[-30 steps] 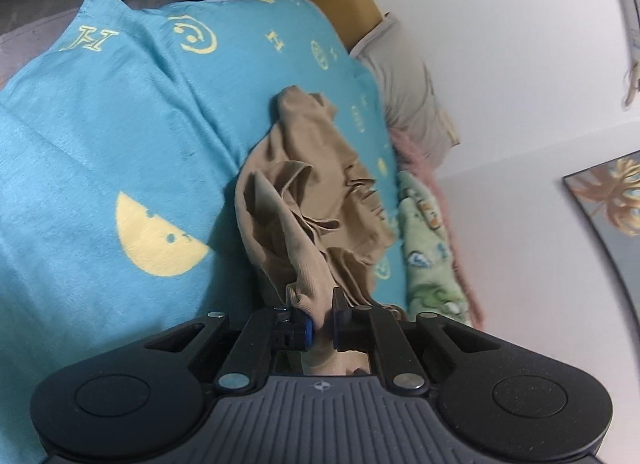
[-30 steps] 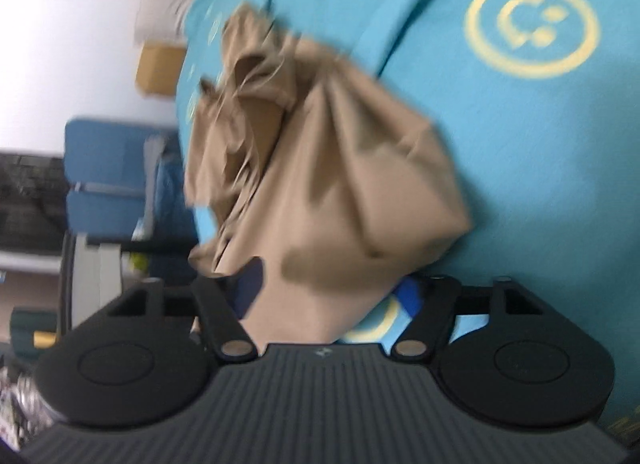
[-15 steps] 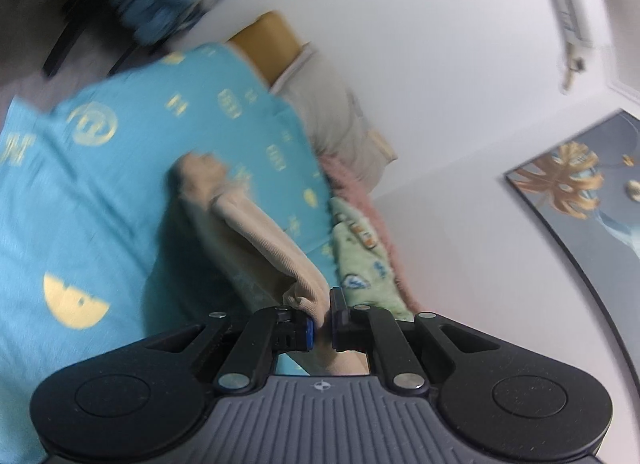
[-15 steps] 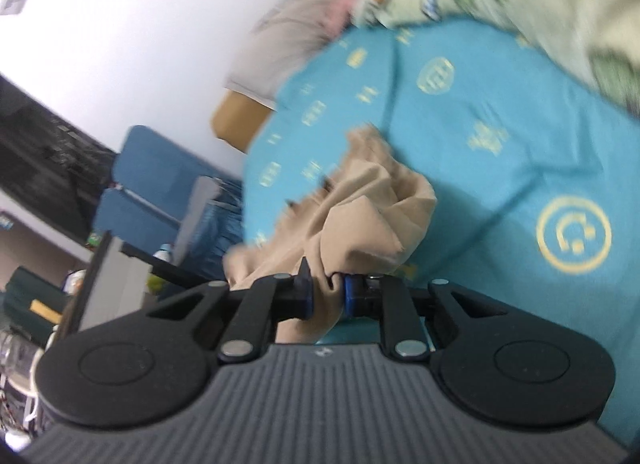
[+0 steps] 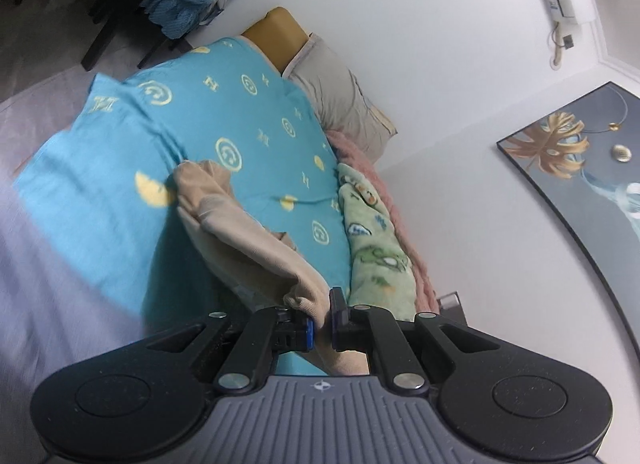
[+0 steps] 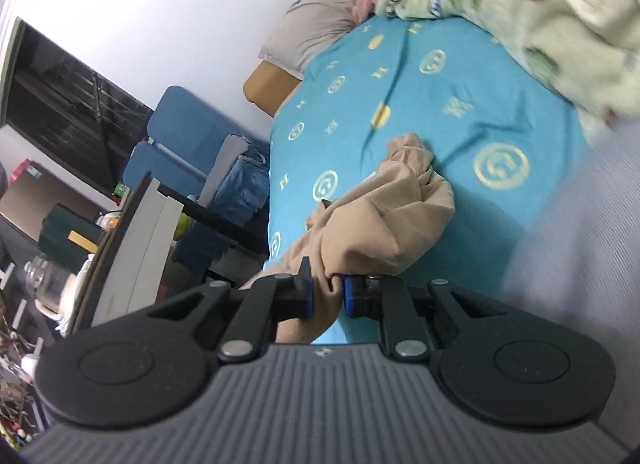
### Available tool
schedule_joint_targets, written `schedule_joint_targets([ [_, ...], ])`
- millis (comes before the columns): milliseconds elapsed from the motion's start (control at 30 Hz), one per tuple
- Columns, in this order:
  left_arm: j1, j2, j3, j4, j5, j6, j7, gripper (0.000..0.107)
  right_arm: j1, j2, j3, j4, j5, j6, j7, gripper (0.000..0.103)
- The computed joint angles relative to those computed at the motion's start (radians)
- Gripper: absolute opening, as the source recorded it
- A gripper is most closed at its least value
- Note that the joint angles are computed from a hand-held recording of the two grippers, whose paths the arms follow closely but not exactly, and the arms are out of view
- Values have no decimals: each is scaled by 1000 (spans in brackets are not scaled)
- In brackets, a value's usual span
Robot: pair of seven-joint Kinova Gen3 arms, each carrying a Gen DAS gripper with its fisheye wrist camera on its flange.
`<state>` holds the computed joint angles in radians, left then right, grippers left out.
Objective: Fold clothes
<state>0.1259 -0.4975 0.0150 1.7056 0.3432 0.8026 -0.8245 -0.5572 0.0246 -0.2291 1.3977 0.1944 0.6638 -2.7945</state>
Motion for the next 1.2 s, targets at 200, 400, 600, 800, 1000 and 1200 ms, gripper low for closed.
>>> schedule_joint_targets([
  [200,-8,88,-22,-50,7,-29,3,8,56,101,-74,-158,61,107,-28,17],
  [400,-121,359,29,-252,-49,23,-15,8,-46,343,138,-436,-78,170,117,17],
  [600,-110,597,14,-418,-131,63,-35,8,-111,586,382,-714,-302,271,226,18],
  [800,-129,682,27,-393,-127,-26,-122,8,-3,754,241,-955,-291,426,287,20],
  [1000,-125,716,26,-364,-141,-81,-142,9,37,863,37,-1163,-127,550,355,22],
  [1200,-158,711,43,-396,-96,-25,-242,27,100,801,-140,-1000,-49,418,405,90],
])
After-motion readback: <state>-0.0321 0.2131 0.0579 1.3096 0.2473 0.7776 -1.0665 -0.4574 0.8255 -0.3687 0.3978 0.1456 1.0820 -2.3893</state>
